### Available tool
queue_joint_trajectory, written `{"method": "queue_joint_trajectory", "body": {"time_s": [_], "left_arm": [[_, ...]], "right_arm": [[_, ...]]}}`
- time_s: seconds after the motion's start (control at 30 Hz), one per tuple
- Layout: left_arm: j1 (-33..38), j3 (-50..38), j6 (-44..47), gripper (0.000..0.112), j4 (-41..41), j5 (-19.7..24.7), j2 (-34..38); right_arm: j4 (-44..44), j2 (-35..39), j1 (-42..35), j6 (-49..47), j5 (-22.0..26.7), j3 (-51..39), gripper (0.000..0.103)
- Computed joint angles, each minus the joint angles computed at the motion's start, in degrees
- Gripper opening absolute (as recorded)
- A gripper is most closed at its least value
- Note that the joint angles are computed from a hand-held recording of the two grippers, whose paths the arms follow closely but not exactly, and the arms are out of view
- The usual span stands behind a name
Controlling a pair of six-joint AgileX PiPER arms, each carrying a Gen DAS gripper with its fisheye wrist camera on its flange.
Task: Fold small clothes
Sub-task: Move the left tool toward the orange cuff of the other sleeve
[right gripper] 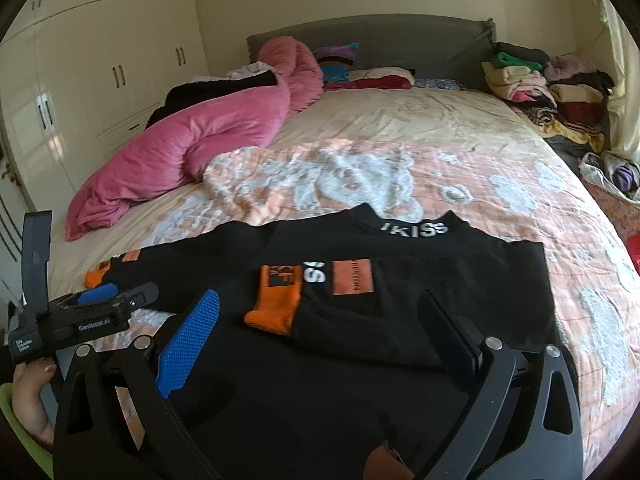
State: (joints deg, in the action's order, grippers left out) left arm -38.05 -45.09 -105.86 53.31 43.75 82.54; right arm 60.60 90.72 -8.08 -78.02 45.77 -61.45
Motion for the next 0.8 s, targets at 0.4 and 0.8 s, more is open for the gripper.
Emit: {"method": "queue_joint_trajectory", "body": {"time_s": [0.4,0.8], "left_arm": [[2.6,4.7,-2.4,0.094,0.6,2.8,-4.8],[9.1,11.2,-3.6,0.094,-0.2,3.1,-11.3]], "right_arm": [[0.2,-1.5,6.3,-0.1,-2.1,0.7,0.099],[-0.9,-1.8,12.6,-0.3,-4.7,0.7,0.099]]}}
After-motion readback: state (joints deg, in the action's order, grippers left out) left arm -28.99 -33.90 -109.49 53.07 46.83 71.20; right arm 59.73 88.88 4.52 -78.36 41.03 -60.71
